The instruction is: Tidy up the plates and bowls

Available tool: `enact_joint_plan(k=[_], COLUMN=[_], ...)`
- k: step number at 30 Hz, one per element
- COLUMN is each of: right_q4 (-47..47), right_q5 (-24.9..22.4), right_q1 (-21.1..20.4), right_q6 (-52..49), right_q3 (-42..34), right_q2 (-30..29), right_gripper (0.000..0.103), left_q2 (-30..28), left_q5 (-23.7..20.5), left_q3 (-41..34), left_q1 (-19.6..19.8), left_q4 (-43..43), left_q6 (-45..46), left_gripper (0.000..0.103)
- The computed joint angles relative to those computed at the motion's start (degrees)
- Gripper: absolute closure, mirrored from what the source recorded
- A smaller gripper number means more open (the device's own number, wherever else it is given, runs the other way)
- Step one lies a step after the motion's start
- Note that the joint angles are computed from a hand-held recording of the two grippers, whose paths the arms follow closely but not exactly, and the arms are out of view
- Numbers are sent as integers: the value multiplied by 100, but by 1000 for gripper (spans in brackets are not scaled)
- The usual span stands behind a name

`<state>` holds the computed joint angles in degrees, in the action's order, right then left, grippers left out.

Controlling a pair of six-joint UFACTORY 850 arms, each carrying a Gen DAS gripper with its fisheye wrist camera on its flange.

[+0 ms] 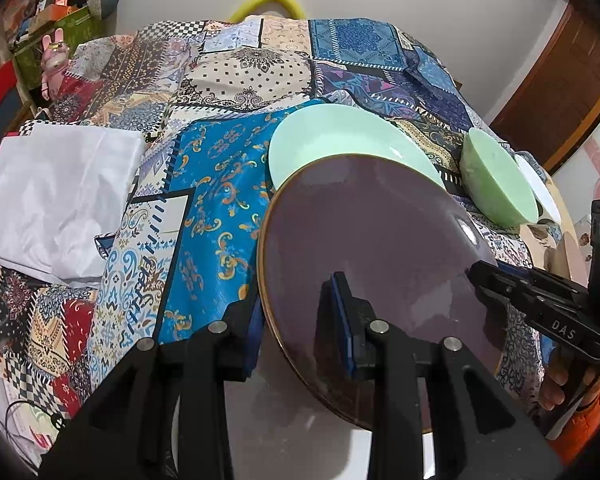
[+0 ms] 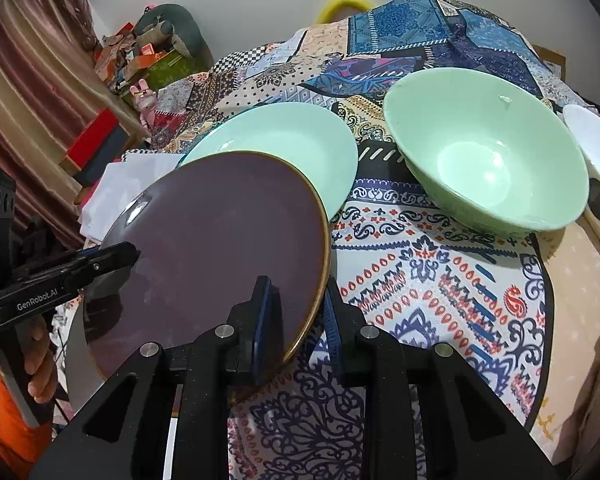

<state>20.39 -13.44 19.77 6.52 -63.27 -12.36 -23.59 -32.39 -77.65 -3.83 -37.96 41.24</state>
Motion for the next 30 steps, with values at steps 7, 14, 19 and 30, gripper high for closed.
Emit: enact_joint_plan(k=[7,14,19,30], right_q4=[328,278,-136,-1256], right_q5=[96,212,279,388], right_q1=[-11,3,8,80], right_q6=[-310,-308,61,1203], right_q3=[159,344,516,1020], right_q2=[185,376,611,1294], right_gripper=[80,80,80,80], left_q2=[252,501,705,1344], left_q5=[113,184,154,183], left_q3=[258,491,647,1089], left_q1=[-26,-64,-105,-306], left_q4=[-59,-103,-204,-190], left_q6=[8,31,92,84], left_gripper=[72,72,72,72])
